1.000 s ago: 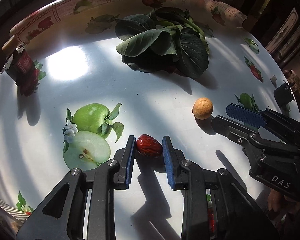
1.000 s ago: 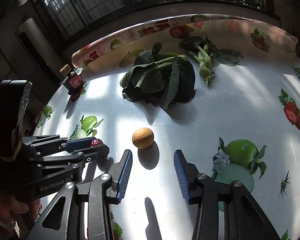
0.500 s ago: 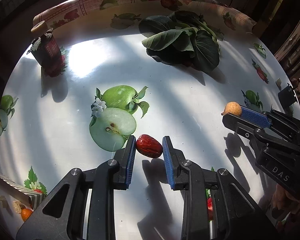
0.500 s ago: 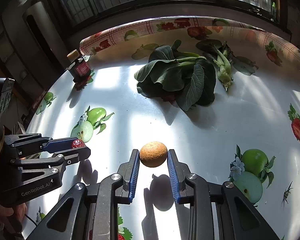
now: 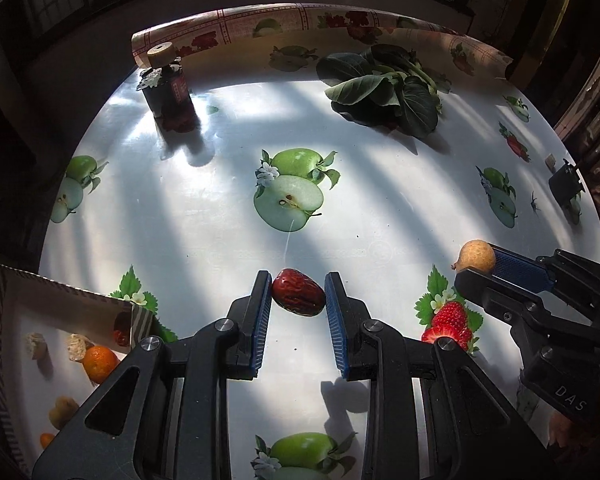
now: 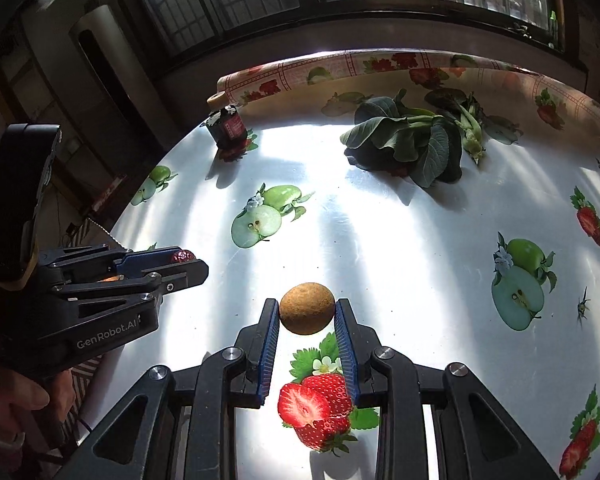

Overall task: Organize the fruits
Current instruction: 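Carry the brown fruit and red date into the striped box and open both grippers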

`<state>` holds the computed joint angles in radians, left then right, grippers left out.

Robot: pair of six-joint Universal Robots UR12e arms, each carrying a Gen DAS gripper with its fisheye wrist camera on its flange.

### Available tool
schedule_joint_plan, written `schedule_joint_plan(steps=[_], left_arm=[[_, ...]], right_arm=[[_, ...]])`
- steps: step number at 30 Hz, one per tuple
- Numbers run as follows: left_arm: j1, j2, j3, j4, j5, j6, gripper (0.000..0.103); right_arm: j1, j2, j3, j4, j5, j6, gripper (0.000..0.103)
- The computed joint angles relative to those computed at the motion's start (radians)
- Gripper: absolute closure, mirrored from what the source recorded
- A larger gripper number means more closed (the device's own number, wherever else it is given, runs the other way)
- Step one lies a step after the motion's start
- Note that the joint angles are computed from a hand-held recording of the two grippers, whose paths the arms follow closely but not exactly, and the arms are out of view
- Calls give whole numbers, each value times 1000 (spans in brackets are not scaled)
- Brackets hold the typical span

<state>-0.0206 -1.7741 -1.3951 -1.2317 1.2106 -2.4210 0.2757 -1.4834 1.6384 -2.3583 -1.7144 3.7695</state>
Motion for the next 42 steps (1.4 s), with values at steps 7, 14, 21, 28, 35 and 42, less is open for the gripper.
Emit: schedule_joint_plan(steps=[7, 14, 21, 28, 35, 42], left_arm=[[65, 13, -6, 31, 10, -22, 77], [125, 8, -1, 75, 30, -47, 77], [166, -9, 17, 97, 46, -74, 77], [194, -28, 36, 103, 61, -101, 77], [210, -47, 52, 100, 83, -124, 77], [223, -58, 58, 100, 103, -144, 77]], right_arm=[[54, 62, -82, -15, 11, -46, 76], [91, 136, -171, -28, 42, -96, 76], [117, 200, -254, -16, 68, -146, 76], [130, 250, -319, 0, 99, -182, 76], [138, 292, -373, 19, 134, -223, 76], [142, 324, -412, 34, 162, -244, 76]])
